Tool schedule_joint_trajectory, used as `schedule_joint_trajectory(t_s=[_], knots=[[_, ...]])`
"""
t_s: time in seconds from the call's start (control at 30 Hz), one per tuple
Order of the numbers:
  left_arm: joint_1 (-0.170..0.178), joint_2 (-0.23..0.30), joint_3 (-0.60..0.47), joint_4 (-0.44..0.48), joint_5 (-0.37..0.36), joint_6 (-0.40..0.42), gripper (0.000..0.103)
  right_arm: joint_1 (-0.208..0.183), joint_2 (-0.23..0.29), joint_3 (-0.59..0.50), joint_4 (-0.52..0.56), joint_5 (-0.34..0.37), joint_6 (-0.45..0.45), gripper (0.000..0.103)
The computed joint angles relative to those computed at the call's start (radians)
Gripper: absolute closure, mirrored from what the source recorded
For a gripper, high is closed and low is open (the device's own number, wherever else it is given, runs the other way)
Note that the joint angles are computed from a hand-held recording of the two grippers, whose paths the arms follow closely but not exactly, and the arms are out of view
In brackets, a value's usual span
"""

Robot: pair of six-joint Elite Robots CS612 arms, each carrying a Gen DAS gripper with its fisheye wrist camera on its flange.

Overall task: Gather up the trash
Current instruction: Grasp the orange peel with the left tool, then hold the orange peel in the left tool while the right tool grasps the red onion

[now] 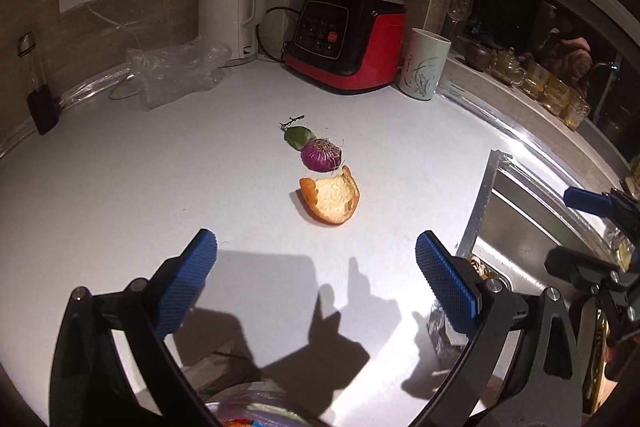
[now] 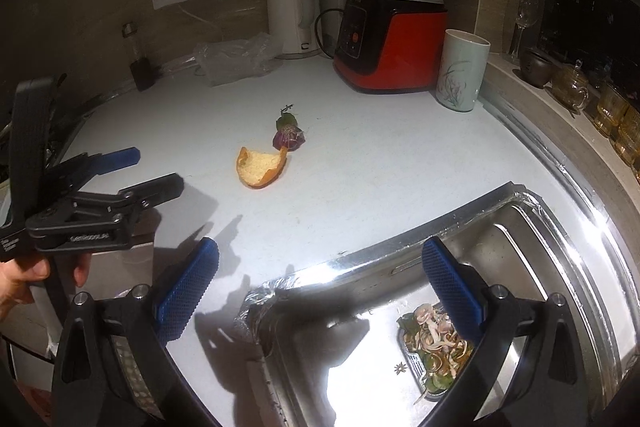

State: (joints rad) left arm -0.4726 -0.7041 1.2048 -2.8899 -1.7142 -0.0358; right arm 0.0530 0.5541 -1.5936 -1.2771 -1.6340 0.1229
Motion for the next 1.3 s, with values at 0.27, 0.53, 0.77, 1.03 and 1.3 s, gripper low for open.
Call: schedule_joint_trajectory(t_s=[0.27, 0.53, 0.77, 1.03, 1.3], knots=[[-0.017, 0.115, -0.191, 0.127, 0.048, -0.064, 0.008, -0.031, -0.004, 0.039, -0.014, 0.066, -0.061, 0.002], [-0.006, 0.195, -0.342, 0.294, 0.001, -0.08, 0.042, -0.04, -0.004, 0.072, -0.047, 0.086, -0.079, 0.002], [0.003, 0.228, -0.409, 0.367, -0.055, -0.035, 0.093, -0.048, -0.011, 0.114, -0.069, 0.109, -0.103, 0.002], [0.014, 0.189, -0.35, 0.342, -0.078, -0.047, 0.095, -0.049, -0.047, 0.235, -0.17, 0.134, -0.154, 0.002], [0.019, 0.096, -0.196, 0.22, -0.057, -0.067, 0.095, -0.043, -0.117, 0.457, -0.283, 0.179, -0.202, 0.003]])
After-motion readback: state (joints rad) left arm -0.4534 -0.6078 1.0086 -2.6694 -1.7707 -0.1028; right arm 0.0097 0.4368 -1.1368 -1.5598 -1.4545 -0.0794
